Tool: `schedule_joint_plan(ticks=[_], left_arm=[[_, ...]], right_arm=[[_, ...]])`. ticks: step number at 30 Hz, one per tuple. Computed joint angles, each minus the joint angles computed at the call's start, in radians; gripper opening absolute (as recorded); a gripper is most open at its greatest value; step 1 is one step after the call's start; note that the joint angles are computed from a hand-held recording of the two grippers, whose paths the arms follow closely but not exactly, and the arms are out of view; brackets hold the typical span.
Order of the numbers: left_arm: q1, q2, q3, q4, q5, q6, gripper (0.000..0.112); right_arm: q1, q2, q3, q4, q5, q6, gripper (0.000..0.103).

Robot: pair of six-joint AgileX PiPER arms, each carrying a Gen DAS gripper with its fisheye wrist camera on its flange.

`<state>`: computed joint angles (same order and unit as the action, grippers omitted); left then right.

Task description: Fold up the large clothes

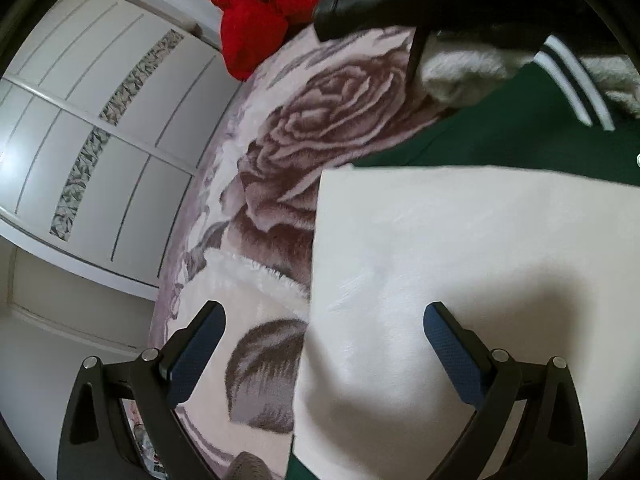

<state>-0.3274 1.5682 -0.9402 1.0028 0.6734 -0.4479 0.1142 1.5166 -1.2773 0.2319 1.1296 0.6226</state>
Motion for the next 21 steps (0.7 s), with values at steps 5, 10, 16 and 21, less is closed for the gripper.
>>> schedule_joint_plan(ticks=[5,10,16,21], left_arm=[[-0.13,0.031,0.024,0.12,0.042,-0.151,0.103],[-0.159,0.052,0.026,0.137,0.051,-0.18,0.103],[-0.122,0.026,0.06,0.153,0.03,-0.187,0.103],[-0.066,0.006,0.063,0.152,0.005,-0.158,0.103]], right_arm=[[-0.005,-0.049,0.22,0.082,-0.007,0.125,0.065],[0.075,0.105,0.29,0.052,-0.116,0.262,0.065],[0.195,0.096,0.217,-0.147,-0.02,0.427,0.023],[0.193,0.001,0.174,-0.225,0.009,0.51,0.019]])
